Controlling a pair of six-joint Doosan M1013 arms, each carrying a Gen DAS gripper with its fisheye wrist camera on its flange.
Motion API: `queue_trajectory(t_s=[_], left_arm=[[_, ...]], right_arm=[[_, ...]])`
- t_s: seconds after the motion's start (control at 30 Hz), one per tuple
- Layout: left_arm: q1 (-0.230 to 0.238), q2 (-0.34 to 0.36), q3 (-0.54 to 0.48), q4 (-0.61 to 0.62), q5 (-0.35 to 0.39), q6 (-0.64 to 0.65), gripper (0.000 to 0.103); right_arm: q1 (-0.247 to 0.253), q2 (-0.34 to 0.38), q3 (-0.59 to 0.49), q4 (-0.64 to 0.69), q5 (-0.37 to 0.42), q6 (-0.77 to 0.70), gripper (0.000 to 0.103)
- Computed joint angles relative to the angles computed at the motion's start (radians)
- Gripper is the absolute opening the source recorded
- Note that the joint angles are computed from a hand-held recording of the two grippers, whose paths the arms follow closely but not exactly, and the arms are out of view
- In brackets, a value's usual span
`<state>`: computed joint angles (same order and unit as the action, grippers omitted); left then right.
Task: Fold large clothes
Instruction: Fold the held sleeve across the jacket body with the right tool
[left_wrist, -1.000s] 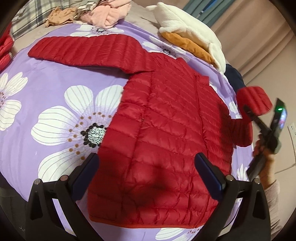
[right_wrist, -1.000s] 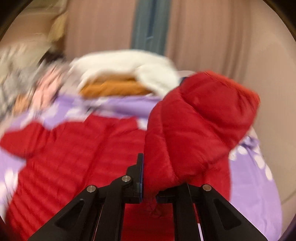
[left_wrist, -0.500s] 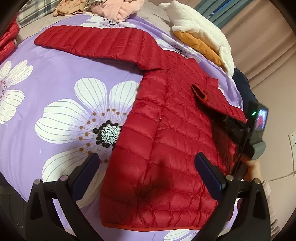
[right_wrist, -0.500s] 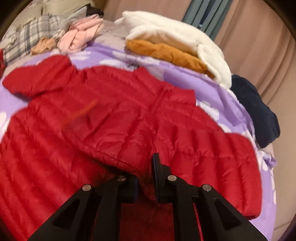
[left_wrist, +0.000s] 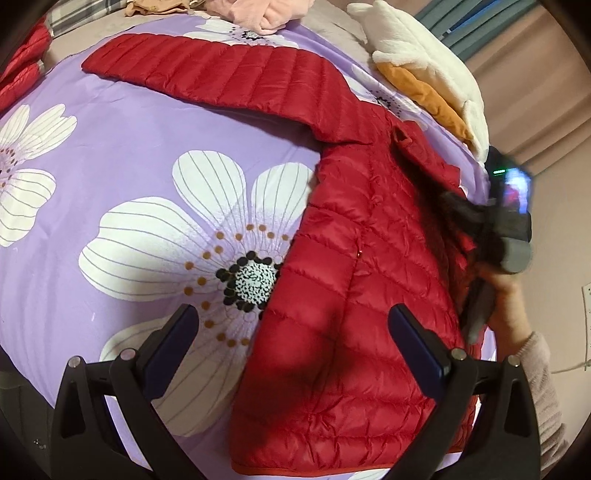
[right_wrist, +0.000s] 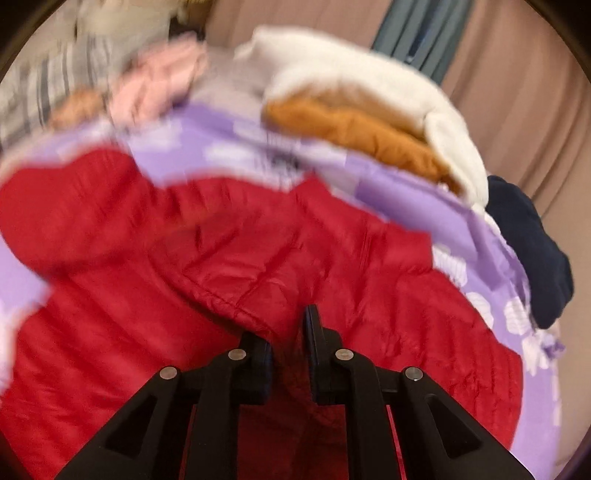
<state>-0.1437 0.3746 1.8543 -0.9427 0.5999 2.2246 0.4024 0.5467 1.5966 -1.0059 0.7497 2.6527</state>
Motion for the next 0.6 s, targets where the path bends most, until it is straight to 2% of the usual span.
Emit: queue_trajectory(t_s=[0.03, 0.1, 0.17, 0.23, 0.33, 0.4, 0.43, 0.5, 0.57, 0.6], left_arm=[[0.001, -0.002, 0.002, -0.002, -0.004, 0.006, 0.103], [0.004, -0.002, 0.004, -0.005, -0.010, 0.014, 0.103], [0.008, 0.003, 0.001, 0.001, -0.007, 0.005, 0.103], [0.012, 0.011, -0.005, -0.005, 0.005, 0.000, 0.103], [0.013, 0.015, -0.009, -0.019, 0.009, 0.011, 0.103], [0.010, 0.017, -0.011, -0.028, 0.011, 0.024, 0.103], [0.008, 0.019, -0.015, -0.030, 0.016, 0.029, 0.103], [0.001, 0.023, -0.028, -0.033, 0.028, 0.035, 0.103], [-0.008, 0.021, -0.040, -0.074, 0.030, 0.092, 0.103], [-0.014, 0.019, -0.047, -0.104, 0.029, 0.134, 0.103]], right_arm=[[-0.007, 0.007, -0.011, 0.060, 0.000, -0.047, 0.031], [-0.015, -0.007, 0.002, 0.088, -0.039, -0.049, 0.038], [-0.032, -0.041, 0.028, 0.170, -0.120, -0.088, 0.051], [-0.047, -0.074, 0.053, 0.258, -0.181, -0.139, 0.052], [-0.074, -0.134, 0.112, 0.380, -0.336, -0.211, 0.052], [-0.091, -0.160, 0.146, 0.371, -0.432, -0.147, 0.052], [-0.095, -0.163, 0.153, 0.321, -0.451, -0.064, 0.052], [-0.102, -0.150, 0.142, 0.228, -0.439, 0.097, 0.052], [-0.109, -0.124, 0.119, 0.251, -0.414, 0.116, 0.044], [-0.115, -0.111, 0.110, 0.321, -0.415, 0.063, 0.040]])
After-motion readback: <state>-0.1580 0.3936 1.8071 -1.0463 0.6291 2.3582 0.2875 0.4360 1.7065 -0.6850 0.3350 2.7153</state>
